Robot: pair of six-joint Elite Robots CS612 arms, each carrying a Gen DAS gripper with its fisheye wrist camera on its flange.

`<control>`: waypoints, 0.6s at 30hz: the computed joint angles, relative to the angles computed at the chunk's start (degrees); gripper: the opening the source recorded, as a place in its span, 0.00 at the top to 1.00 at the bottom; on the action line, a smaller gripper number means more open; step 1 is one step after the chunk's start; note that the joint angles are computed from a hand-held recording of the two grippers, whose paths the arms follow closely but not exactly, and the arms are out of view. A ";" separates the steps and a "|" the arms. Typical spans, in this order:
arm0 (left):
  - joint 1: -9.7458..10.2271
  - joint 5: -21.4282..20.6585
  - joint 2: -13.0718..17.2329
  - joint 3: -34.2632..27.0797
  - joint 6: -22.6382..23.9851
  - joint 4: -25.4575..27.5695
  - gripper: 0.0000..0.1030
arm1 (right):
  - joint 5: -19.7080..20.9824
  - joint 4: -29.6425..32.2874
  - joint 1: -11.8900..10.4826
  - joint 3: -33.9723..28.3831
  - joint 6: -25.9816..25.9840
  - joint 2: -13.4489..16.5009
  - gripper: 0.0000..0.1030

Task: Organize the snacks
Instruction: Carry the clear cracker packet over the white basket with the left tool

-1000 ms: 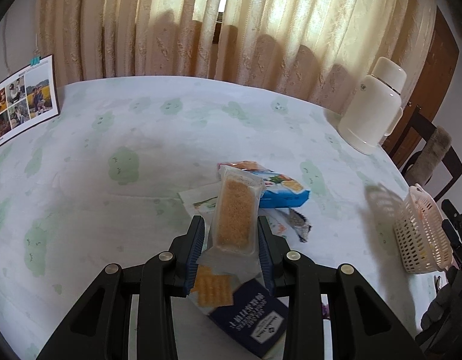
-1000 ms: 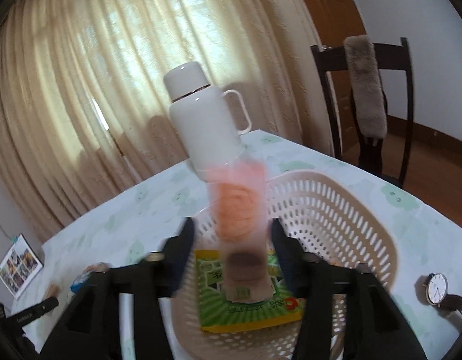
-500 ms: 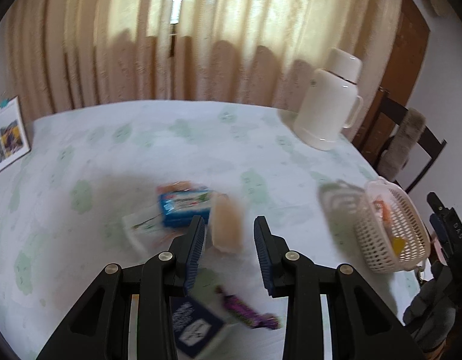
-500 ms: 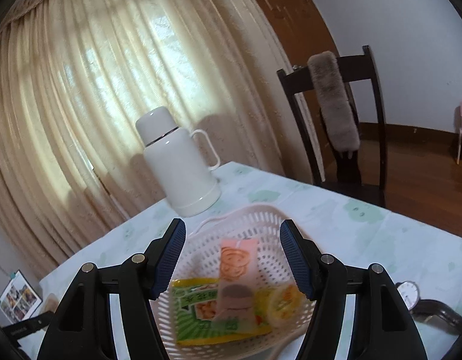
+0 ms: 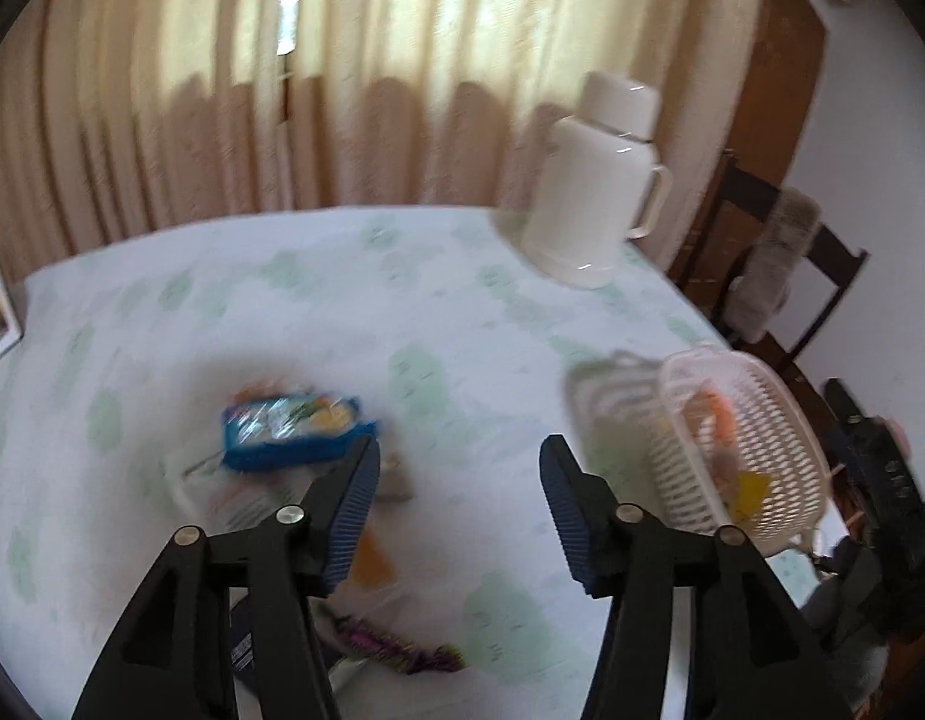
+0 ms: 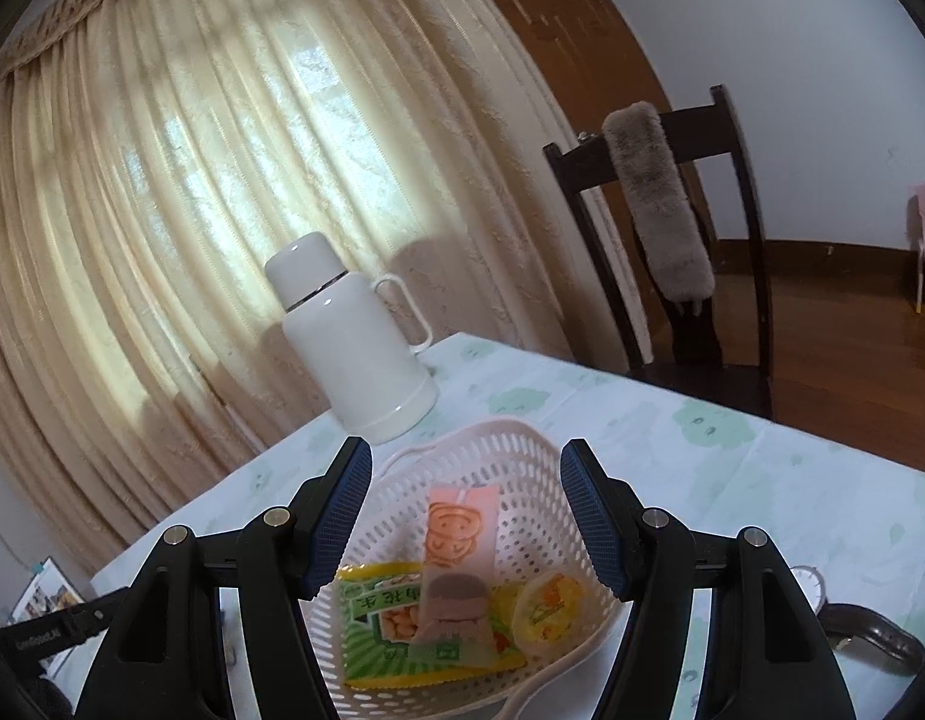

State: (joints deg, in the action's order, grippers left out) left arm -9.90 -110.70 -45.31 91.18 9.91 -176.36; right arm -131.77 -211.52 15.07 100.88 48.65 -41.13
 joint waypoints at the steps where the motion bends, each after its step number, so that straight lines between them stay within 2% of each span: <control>1: 0.01 1.06 0.04 0.08 -0.40 0.48 0.46 | 0.33 -0.32 0.06 -0.09 -0.48 0.06 0.35; 8: -0.27 6.35 1.33 -0.64 -2.41 5.41 0.44 | 1.59 -1.19 0.18 -0.31 -1.36 0.30 0.35; 14: -1.17 10.39 2.14 -0.97 -1.95 5.97 0.46 | 2.29 -1.10 0.12 -0.43 -1.96 0.34 0.35; 18: -1.22 11.89 3.29 -2.47 -2.54 8.28 0.56 | 2.75 -1.24 0.08 -0.46 -2.19 0.36 0.35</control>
